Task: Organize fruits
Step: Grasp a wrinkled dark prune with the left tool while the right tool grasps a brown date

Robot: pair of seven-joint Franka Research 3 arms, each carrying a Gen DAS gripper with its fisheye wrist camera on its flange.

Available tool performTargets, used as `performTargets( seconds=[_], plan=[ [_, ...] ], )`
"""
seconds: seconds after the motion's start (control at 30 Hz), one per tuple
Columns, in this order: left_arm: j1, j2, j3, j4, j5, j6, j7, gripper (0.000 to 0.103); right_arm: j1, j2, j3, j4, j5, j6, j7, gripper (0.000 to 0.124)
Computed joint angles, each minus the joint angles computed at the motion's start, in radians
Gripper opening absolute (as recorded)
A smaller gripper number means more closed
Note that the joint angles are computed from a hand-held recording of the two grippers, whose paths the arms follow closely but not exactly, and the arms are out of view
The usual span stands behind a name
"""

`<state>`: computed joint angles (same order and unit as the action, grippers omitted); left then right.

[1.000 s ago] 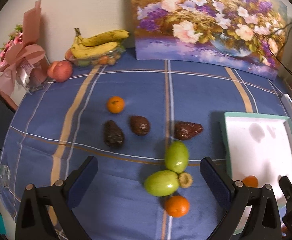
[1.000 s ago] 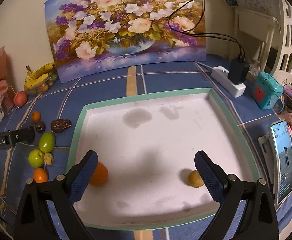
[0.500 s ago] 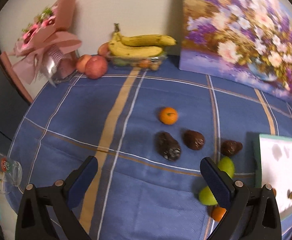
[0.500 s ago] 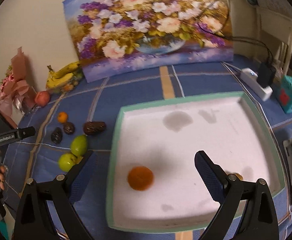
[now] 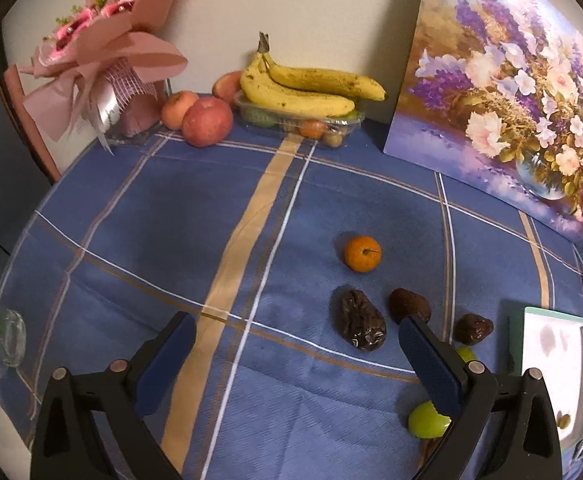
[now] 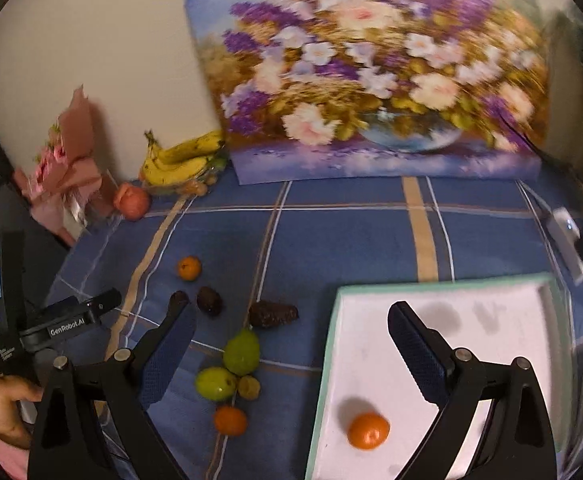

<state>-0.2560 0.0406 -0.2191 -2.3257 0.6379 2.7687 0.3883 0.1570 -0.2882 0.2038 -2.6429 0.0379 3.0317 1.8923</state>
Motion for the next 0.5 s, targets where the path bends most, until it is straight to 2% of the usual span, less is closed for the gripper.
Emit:
performTargets(
  seconds=[0.07,0.13,0.23,0.33,0.5],
  plan=[
    [0.002,0.025,-0.001,0.008,-0.038,0.021,0.028,0.098,-0.015,0.038,0.016,0.061,-0.035,-0.065,0.000,0.088],
    [0.003,0.049,-0.001,0.017,-0.075,0.041,0.063,0.096,0.020,0.076,-0.017,0.110,-0.022,-0.117,-0.027,0.081],
    [0.005,0.088,0.000,0.033,-0.130,0.074,0.116,0.090,0.049,0.137,-0.044,0.174,-0.020,-0.170,-0.029,0.079],
    [0.009,0.131,-0.006,0.055,-0.203,0.086,0.175,0.088,0.070,0.200,-0.067,0.236,-0.031,-0.229,-0.015,0.068],
    [0.011,0.180,-0.011,0.077,-0.292,0.105,0.242,0.081,0.109,0.305,-0.104,0.324,-0.040,-0.318,-0.007,0.065]
  ],
)
